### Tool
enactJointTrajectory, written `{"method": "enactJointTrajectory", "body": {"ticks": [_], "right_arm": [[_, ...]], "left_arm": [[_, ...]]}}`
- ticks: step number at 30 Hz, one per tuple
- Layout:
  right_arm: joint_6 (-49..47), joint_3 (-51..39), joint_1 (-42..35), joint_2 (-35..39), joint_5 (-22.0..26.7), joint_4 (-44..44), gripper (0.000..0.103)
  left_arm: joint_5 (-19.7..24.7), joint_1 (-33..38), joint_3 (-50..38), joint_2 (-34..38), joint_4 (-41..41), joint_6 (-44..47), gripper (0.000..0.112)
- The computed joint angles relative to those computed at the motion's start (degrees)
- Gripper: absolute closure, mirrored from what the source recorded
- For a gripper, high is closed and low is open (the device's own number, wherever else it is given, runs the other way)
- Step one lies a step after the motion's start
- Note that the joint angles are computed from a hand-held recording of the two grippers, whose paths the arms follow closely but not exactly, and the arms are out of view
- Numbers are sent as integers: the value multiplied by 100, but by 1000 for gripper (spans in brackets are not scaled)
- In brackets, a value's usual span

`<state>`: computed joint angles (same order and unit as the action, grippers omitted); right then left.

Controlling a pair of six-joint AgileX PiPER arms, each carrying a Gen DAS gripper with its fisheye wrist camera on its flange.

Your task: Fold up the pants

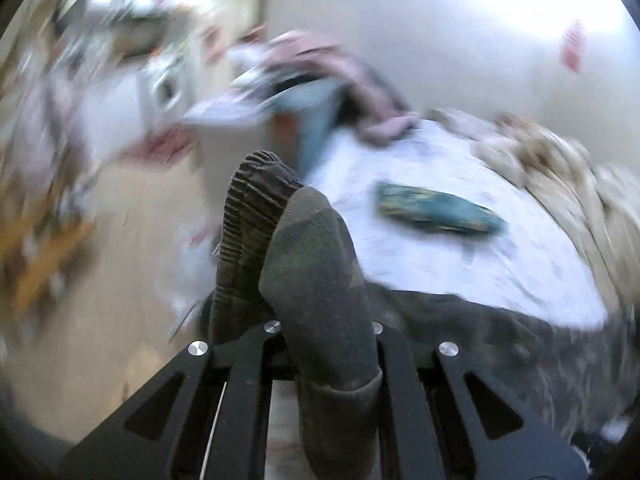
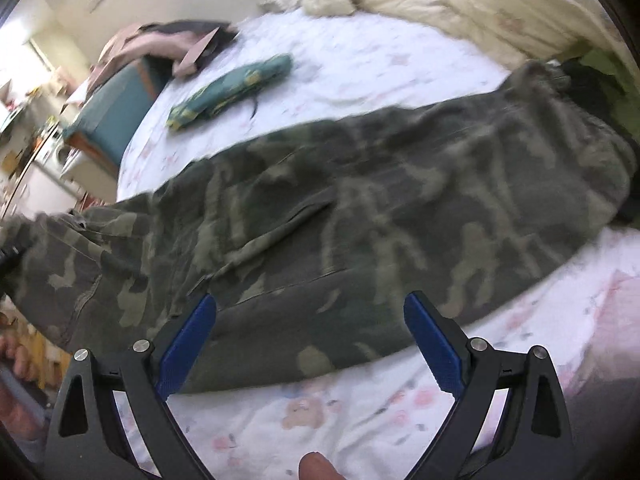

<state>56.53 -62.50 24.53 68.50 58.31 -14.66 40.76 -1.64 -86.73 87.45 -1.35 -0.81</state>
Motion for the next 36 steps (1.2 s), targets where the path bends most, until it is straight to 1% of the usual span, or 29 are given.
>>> {"method": "enactJointTrajectory", "body": {"ticks": [1, 2, 3, 4, 6, 7, 9, 10, 11, 12, 13, 14, 15, 16, 17, 18, 19, 20, 21, 23, 24, 25, 26, 27, 29, 31, 33, 35, 36], "right_arm": [[58, 31, -65, -135, 83, -79, 6], [100, 66, -173, -277, 165, -150, 6], [147, 99, -281, -406, 239, -220, 6], [136, 155, -478, -563, 293, -239, 6], [60, 300, -978, -884, 351, -206, 6], [-27, 395, -1307, -1062, 393, -182, 6], [-386, 529, -1906, -1285, 434, 16, 6], [-559, 610, -2190, -1397, 443, 108, 6], [-755, 680, -2447, -1481, 477, 192, 6], [-947, 728, -2644, -1531, 484, 287, 6], [-1142, 793, -2841, -1586, 494, 368, 6], [-1288, 859, -3003, -1619, 502, 409, 6], [-1487, 912, -3181, -1631, 500, 519, 6], [-1639, 937, -3297, -1638, 512, 624, 6], [-1736, 962, -3378, -1625, 514, 692, 6], [-1765, 995, -3405, -1625, 501, 725, 6], [-1848, 1000, -3459, -1595, 483, 806, 6], [-1875, 976, -3446, -1547, 472, 846, 6], [-1851, 945, -3382, -1504, 459, 854, 6], [-1790, 804, -3182, -1374, 432, 870, 6], [-1832, 708, -3120, -1298, 412, 925, 6], [-1856, 602, -3016, -1204, 360, 971, 6], [-1944, 470, -2906, -1046, 303, 1056, 6], [-2043, 373, -2829, -896, 263, 1155, 6], [-2502, 146, -2917, -487, 138, 1703, 6], [-3089, 52, -3239, -32, 31, 2611, 6], [-3337, 89, -3386, 325, -56, 3121, 6], [-3408, 278, -3429, 604, -212, 3470, 7], [-3386, 351, -3351, 698, -287, 3491, 7]], "left_arm": [[92, -554, -82, -44, 573, -188, 106], [-42, -1127, 55, -140, 1144, -541, 106], [-103, -1700, 154, -159, 1653, -669, 105], [64, -2238, 118, -80, 2226, -1027, 105], [103, -3352, 334, 135, 3135, -1395, 105], [214, -3664, 306, 312, 3309, -1455, 105], [731, -4268, 32, 979, 3148, -1246, 105], [792, -4484, 53, 1183, 3047, -1235, 105], [798, -4632, 100, 1326, 3054, -1212, 101], [896, -4811, 135, 1507, 3080, -1134, 101], [1087, -4886, 31, 1760, 3034, -1014, 100], [1185, -4889, 37, 1875, 2851, -922, 97], [1128, -4839, 130, 1832, 2615, -742, 92], [1094, -4764, 197, 1751, 2260, -444, 80], [1059, -4690, 246, 1642, 1952, -208, 64], [1023, -4573, 355, 1422, 1495, 174, 55], [1036, -4509, 430, 1255, 1238, 417, 42], [1107, -4381, 506, 981, 794, 835, 37], [1185, -4293, 626, 719, 441, 1126, 37], [1681, -3783, 457, 257, -451, 1798, 37], [1855, -3528, 372, 67, -749, 2022, 36], [2013, -3216, 169, 13, -818, 2165, 31], [2045, -2970, 78, -82, -659, 2148, 24], [2070, -2779, -127, 32, -347, 2049, 24], [2197, -2421, -437, 265, 207, 1804, 24], [2239, -2038, -672, 471, 540, 1515, 24], [2269, -1677, -753, 592, 529, 1357, 24], [2404, -1274, -900, 774, 214, 1291, 24], [2438, -1115, -928, 849, 42, 1302, 24]]}}
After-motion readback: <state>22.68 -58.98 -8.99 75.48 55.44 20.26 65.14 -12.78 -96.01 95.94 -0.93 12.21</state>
